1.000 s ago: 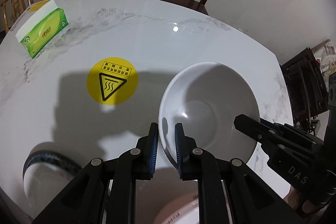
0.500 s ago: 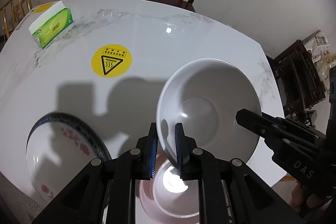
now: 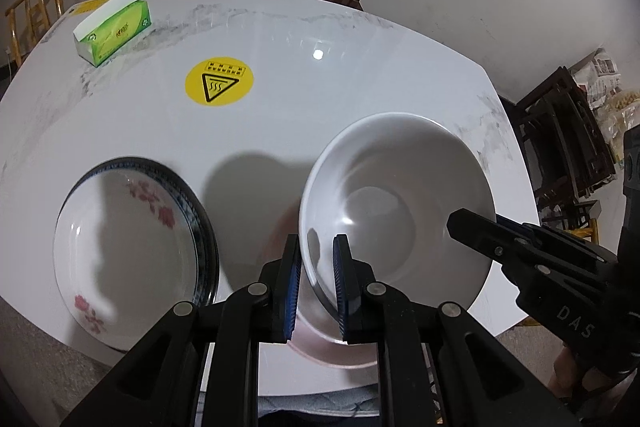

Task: Organize plates and bowls
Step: 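Carry the Dog bowl over the pink bowl and lower it inside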

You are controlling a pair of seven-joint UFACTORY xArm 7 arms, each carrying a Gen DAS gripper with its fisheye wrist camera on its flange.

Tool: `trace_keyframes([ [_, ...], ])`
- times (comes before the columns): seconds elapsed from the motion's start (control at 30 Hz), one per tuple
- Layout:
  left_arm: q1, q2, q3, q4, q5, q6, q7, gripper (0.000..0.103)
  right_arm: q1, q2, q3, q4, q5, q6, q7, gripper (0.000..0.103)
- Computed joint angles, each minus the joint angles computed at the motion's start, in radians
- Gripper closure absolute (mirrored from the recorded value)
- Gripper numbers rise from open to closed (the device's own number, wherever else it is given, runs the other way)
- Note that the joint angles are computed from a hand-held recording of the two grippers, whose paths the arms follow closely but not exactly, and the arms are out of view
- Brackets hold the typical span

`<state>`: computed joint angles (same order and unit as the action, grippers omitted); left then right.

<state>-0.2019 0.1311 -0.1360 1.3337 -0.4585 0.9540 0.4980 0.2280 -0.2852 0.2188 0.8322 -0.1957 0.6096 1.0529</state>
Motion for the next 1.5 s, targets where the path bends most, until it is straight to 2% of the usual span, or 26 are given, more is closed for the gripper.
trace_keyframes([
  [0.4, -0.001, -0.048, 0.009, -0.094, 0.007, -0.013, 0.016, 0.091, 0.027, -0.009, 0.009, -0.067, 0.04, -0.041, 0.045, 0.087],
  [0.83, -0.01, -0.041, 0.007, -0.104, 0.023, -0.016, 0.008, 0.091, 0.028, -0.004, 0.0, -0.085, 0.066, -0.056, 0.041, 0.087],
  [1.5, -0.027, -0.031, -0.003, -0.125, 0.073, -0.074, -0.016, 0.091, 0.028, 0.027, -0.006, -0.103, 0.082, -0.095, 0.047, 0.086],
])
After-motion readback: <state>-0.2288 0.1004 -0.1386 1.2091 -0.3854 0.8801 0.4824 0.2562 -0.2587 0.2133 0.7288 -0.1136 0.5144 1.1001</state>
